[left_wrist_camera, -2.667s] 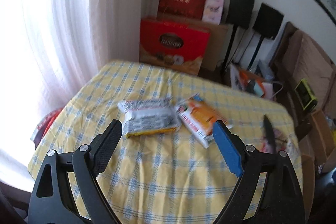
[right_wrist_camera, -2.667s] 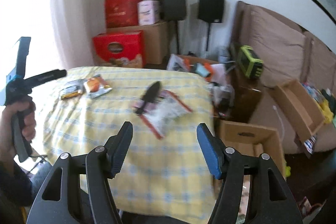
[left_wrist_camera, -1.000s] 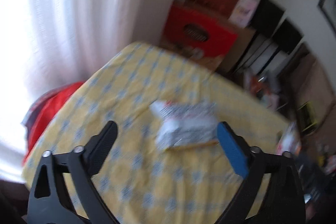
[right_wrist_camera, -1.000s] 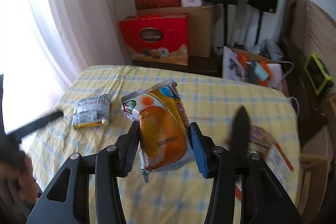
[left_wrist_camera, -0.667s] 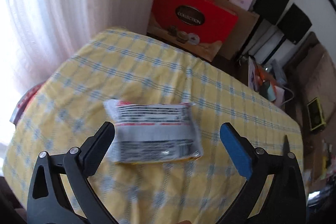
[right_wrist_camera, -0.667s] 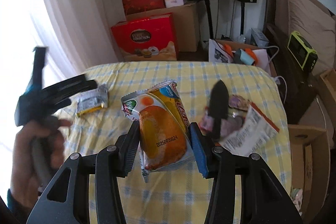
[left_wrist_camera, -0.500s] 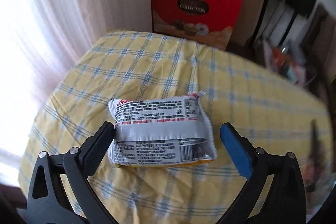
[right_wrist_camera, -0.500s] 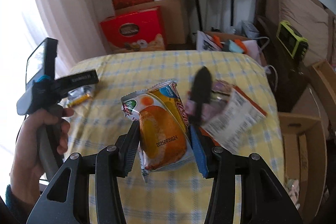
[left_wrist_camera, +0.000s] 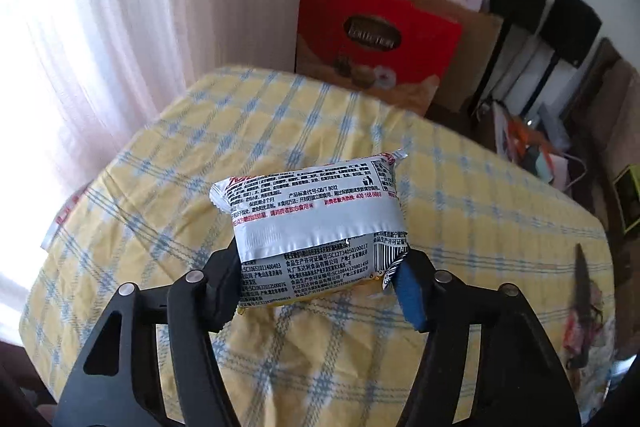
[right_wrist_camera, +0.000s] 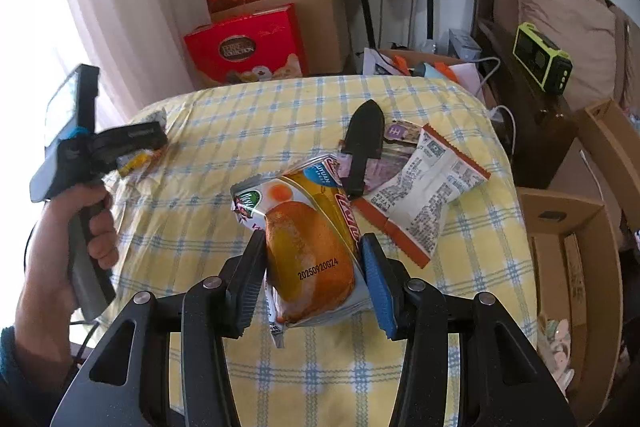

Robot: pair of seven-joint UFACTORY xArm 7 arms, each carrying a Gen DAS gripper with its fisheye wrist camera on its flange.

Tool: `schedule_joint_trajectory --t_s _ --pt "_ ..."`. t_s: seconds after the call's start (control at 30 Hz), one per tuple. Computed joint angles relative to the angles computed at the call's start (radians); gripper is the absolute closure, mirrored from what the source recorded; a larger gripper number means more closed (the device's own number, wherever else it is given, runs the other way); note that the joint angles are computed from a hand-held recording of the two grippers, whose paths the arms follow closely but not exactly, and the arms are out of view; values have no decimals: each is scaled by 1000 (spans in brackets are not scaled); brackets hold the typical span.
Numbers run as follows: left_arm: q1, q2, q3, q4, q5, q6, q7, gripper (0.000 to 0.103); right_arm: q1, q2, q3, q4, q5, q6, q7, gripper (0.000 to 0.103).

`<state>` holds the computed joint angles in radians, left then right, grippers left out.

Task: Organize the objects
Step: 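Grasp the orange cake packet with the right gripper while the left grasps the silver packet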

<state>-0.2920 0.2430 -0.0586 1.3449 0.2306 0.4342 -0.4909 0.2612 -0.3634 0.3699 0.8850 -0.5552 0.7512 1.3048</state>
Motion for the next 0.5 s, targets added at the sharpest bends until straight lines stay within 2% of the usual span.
schedule_joint_trajectory --t_s 0.2,0.5 --pt "12 -80 -14 -71 -16 -44 27 43 -5 -36 16 2 -16 38 12 55" --pt "56 -289 -41 -226 -72 -97 99 43 -6 -108 45 9 -9 111 0 55"
